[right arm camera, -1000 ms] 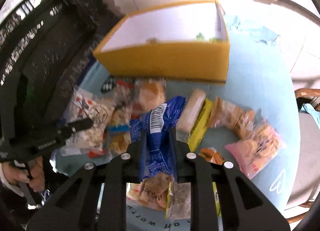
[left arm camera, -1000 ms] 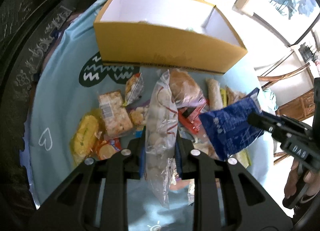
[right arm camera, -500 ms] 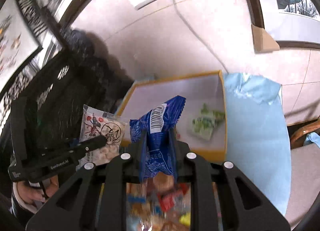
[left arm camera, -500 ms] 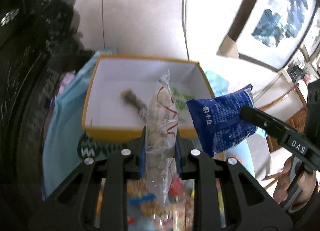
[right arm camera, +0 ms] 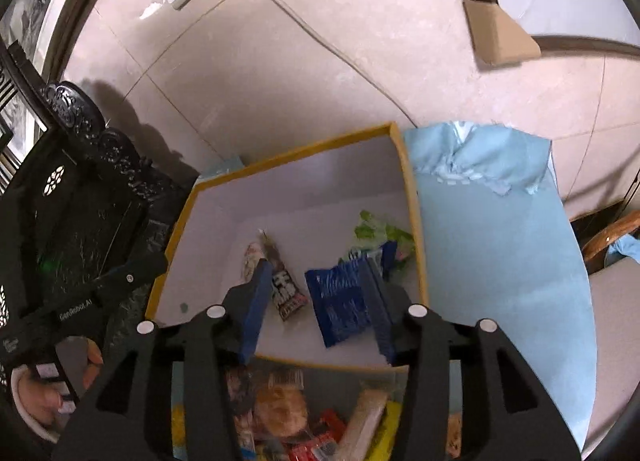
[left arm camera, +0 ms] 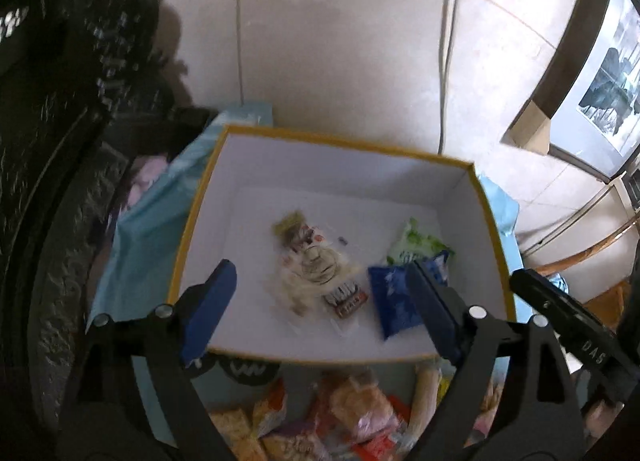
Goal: Organize snacks
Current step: 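Place the white-candy bag into the box while the right tool drops the blue bag in, then grasp the yellow corn pack with the left tool while the right tool grasps the pink cookie bag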
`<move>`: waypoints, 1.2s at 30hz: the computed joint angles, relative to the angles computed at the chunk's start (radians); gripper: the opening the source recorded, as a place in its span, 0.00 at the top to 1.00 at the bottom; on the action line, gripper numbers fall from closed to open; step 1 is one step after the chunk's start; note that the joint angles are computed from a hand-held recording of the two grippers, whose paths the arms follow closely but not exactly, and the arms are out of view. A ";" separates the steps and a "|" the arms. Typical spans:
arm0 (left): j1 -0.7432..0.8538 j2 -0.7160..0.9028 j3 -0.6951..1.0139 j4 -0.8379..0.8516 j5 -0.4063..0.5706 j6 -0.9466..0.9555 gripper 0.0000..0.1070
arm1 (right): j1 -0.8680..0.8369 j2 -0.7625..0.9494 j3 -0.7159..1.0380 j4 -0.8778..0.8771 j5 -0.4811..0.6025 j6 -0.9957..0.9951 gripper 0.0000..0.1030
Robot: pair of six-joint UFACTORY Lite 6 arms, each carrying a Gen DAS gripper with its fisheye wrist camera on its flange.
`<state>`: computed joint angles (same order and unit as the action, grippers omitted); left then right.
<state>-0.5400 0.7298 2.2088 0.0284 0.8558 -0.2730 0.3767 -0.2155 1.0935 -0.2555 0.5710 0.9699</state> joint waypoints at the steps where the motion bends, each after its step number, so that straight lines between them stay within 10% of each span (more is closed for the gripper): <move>1: 0.012 -0.061 -0.100 -0.007 -0.038 0.010 0.18 | 0.004 -0.035 -0.030 0.009 0.005 0.004 0.51; 20: 0.050 -0.842 -1.267 0.020 -0.238 -0.112 0.18 | 0.694 -0.410 -0.336 -0.273 0.434 0.740 0.33; 36: 0.135 -0.727 -1.398 0.068 -0.320 -0.054 0.31 | 0.999 -0.453 -0.385 -0.297 0.580 1.013 0.33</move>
<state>-0.4045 0.0027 0.8109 0.0961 0.5359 -0.3270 1.3756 -0.6687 0.7083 -0.5528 1.1512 1.9826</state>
